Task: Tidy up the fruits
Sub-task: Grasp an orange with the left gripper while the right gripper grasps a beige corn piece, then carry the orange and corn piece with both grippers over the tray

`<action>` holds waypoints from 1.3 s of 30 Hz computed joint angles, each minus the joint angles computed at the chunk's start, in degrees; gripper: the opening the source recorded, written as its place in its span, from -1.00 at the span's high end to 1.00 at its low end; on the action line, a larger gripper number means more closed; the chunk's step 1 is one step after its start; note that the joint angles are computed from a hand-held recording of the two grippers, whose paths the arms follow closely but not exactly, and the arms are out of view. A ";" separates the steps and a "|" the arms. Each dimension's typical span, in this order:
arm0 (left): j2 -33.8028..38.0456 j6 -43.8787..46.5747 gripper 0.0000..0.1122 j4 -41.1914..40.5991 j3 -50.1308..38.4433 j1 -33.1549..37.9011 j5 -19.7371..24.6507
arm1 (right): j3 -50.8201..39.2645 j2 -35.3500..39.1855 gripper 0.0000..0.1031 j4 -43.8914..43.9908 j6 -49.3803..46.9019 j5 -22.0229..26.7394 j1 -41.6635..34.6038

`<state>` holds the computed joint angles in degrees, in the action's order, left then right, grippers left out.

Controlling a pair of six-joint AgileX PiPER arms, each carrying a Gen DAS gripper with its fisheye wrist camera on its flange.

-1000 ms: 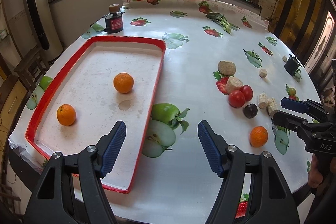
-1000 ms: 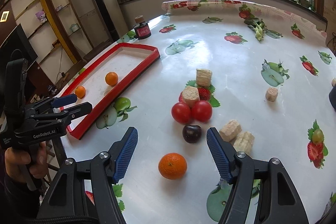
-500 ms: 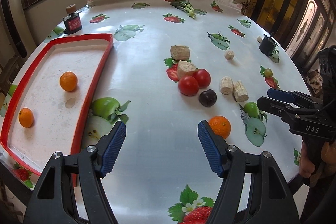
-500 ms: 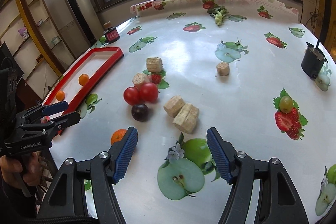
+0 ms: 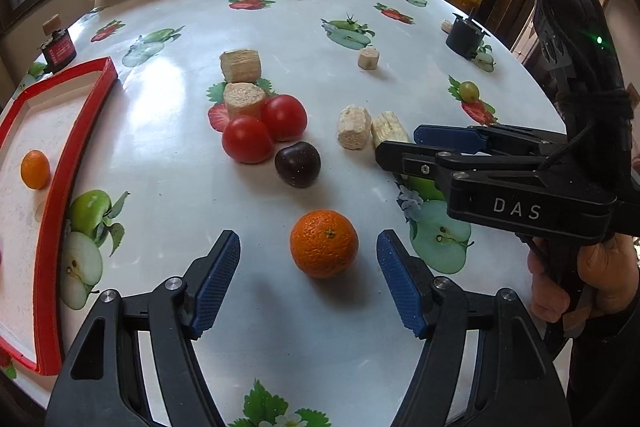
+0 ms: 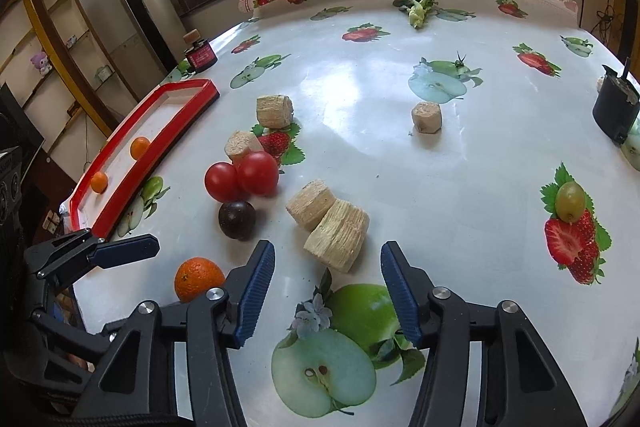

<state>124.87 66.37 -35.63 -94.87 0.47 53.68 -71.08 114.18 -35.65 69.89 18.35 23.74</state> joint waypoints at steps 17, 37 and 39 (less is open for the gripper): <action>2.64 0.51 0.41 -2.12 -5.15 3.03 3.75 | 1.22 -1.53 0.38 -10.17 10.20 2.54 2.88; 5.84 -2.45 0.41 -4.18 -14.82 9.30 8.31 | -6.33 -1.01 0.38 -4.63 2.41 4.64 7.43; 6.36 -2.94 0.41 -4.20 -16.07 9.94 8.41 | -8.07 -0.21 0.38 -2.78 0.08 4.78 7.72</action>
